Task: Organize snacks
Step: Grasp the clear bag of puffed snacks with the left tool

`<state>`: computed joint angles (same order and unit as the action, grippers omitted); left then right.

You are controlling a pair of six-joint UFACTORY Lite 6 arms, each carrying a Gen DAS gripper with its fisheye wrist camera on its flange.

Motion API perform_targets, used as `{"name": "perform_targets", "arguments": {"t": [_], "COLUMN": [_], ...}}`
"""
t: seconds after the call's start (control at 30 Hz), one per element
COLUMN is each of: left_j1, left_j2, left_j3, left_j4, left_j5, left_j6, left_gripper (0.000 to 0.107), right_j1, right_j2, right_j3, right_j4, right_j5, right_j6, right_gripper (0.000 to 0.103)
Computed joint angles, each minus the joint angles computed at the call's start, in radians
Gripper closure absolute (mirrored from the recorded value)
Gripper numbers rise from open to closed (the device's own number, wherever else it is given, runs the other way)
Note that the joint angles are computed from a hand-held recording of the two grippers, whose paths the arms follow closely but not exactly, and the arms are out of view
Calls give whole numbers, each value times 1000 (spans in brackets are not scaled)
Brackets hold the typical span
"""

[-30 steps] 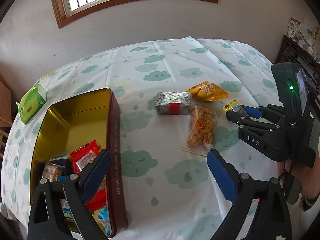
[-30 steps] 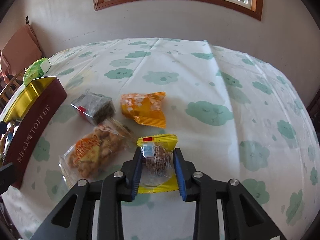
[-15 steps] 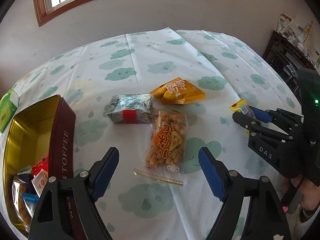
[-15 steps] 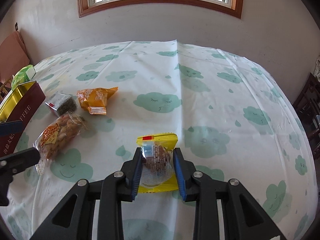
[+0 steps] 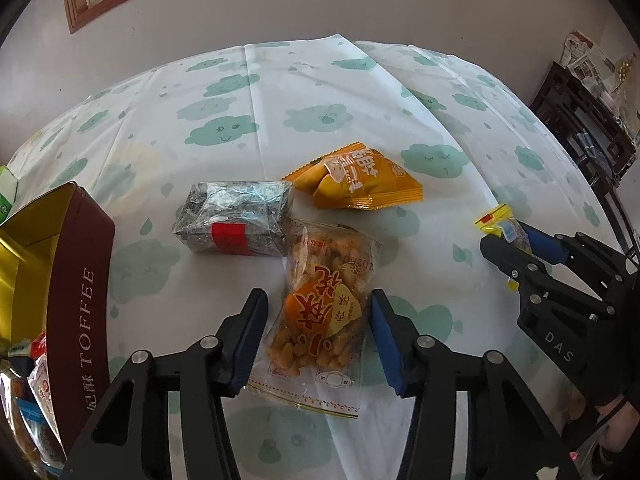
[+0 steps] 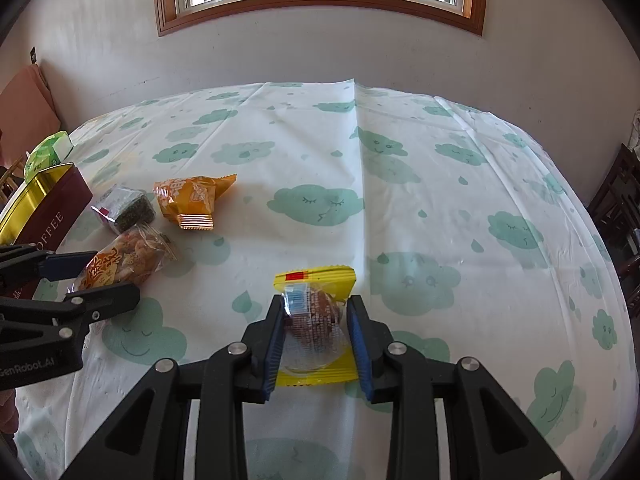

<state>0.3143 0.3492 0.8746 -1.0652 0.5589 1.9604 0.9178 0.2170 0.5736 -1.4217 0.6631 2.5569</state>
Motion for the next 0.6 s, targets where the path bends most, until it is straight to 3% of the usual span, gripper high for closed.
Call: {"name": "perform_targets", "arguments": {"t": [0.27,0.6], "left_j1": [16,118], "left_j2": [-33,-112], "left_j3": [-32,-66], "left_j4": [18,135], "left_j5": [7,101], "left_j6": [15,-12], "left_gripper": [69,69], "right_j1": [0,1], "right_j2": [1,1], "right_j3": [1,2], "right_j4": [1,4], "right_j5": [0,1], "right_j6": [-1,-4], "right_gripper": [72,71]}}
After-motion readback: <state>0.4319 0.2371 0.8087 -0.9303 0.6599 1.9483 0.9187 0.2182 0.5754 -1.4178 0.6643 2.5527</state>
